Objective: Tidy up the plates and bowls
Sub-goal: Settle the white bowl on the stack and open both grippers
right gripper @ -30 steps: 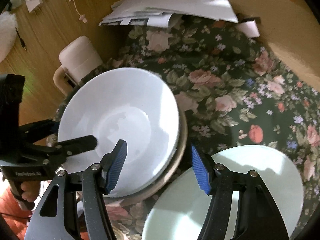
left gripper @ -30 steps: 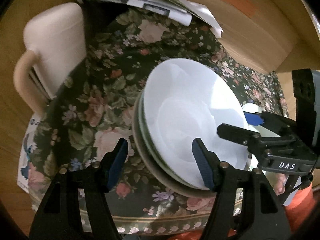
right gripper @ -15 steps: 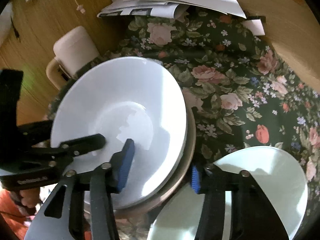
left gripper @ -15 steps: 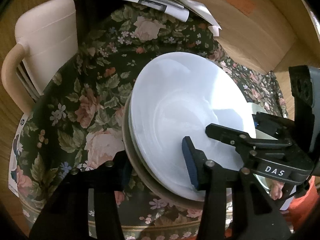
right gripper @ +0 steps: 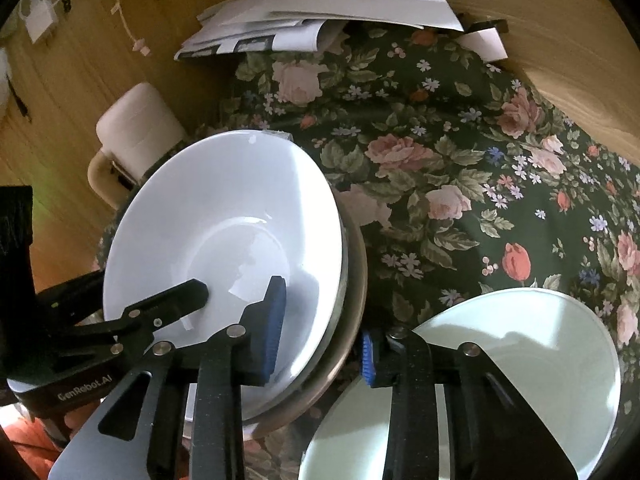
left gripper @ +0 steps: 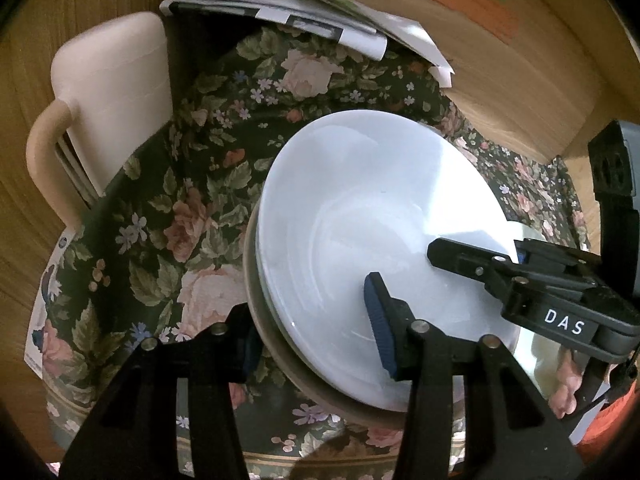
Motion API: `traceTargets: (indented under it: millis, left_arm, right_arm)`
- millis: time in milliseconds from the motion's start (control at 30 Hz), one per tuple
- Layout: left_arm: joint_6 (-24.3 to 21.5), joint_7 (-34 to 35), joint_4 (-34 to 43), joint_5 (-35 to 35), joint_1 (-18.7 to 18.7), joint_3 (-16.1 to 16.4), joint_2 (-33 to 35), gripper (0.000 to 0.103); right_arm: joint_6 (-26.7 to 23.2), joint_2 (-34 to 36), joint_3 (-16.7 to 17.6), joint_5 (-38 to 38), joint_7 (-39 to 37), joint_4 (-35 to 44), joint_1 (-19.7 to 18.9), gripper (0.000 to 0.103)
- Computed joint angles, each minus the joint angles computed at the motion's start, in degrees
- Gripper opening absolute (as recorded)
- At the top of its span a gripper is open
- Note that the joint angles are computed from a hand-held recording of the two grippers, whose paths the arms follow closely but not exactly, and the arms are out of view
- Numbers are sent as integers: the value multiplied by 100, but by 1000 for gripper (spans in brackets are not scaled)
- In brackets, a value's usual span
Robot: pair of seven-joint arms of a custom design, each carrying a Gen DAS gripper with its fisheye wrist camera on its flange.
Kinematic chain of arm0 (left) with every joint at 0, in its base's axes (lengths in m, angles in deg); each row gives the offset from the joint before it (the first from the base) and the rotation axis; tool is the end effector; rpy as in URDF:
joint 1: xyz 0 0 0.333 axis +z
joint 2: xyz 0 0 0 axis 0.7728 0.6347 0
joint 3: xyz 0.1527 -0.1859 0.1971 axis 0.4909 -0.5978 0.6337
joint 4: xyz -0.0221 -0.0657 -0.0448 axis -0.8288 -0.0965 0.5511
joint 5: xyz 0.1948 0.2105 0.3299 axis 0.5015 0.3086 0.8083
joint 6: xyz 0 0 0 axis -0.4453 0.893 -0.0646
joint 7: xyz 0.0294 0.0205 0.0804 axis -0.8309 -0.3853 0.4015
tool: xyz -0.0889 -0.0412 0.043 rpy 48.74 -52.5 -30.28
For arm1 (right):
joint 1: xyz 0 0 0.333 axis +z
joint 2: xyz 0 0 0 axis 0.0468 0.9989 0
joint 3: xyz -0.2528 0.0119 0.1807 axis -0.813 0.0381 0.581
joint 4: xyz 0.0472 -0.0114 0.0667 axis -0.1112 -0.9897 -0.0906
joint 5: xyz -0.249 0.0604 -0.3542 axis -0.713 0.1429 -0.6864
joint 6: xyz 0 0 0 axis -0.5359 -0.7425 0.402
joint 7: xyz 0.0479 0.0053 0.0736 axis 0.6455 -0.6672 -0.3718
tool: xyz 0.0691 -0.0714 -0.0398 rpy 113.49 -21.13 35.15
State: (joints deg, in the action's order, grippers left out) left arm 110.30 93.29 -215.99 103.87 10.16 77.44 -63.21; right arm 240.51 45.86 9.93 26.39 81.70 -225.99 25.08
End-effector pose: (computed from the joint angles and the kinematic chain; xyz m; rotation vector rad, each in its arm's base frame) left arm 0.4183 -0.1209 0.2910 -1.8464 2.0271 -0.8692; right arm 0.4609 0.1582 0.3137 -1.9370 1.5425 -0.1243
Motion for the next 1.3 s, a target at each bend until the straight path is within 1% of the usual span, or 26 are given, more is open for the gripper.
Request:
traceTargets:
  millis: [33,100,167,267,367,433,633,800,933,1033,1133,1167,1233,1300]
  left_arm:
    - [2,-8,1,-2,61,-73,-5,47]
    - [-13,-7,10,-1,-14,-10,-48,47]
    - [3,20,7,-16,-18,-23,-94,47]
    - [35,-42,19,13,148,-250,-140,47]
    - [67,-175,25,83,423,-607,-191,47]
    - [91,-316,33,155,495,-737,-220,47]
    - [54,-549,77,299,42,-457,-335,47]
    - [64,-611,86,308,26,-662,-382,47]
    - [49,-707,77,351,60,-892,-438,47]
    - [25,-714,95,342,-114,-853,-458,47]
    - [58,-731,99,340,-130,-961,-450,47]
    - [57,-752,112,347,-194,-940,-440,47]
    - [42,-762,135,362,-420,-774,-440,47]
    - [36,-754,150,346,-521,-754,-431,47]
  right_arm:
    - [15,-22,-9,58,-34,-6,8,29]
    - [68,-90,-22,160,-110,-39,23,29]
    - [121,-179,-41,237,-174,-90,38,29]
    - [164,-341,-81,302,-211,-166,53,29]
    - [228,-527,-122,301,-211,-266,61,29]
    - [314,-650,-126,212,-154,-351,60,29]
    - [470,-1030,-283,117,-79,-634,109,29]
    - [581,-1434,-356,-174,247,-973,59,29]
    - [651,-1720,-419,-478,535,-1229,12,29]
    - [660,-1970,-420,-770,836,-1442,-86,29]
    - [634,-2234,-371,-1129,1194,-1665,-251,29]
    - [636,-2292,-376,-1229,1292,-1717,-275,29]
    - [628,-2472,-364,-1434,1495,-1869,-358,29]
    - [606,-2642,-372,-1620,1673,-2010,-433,29]
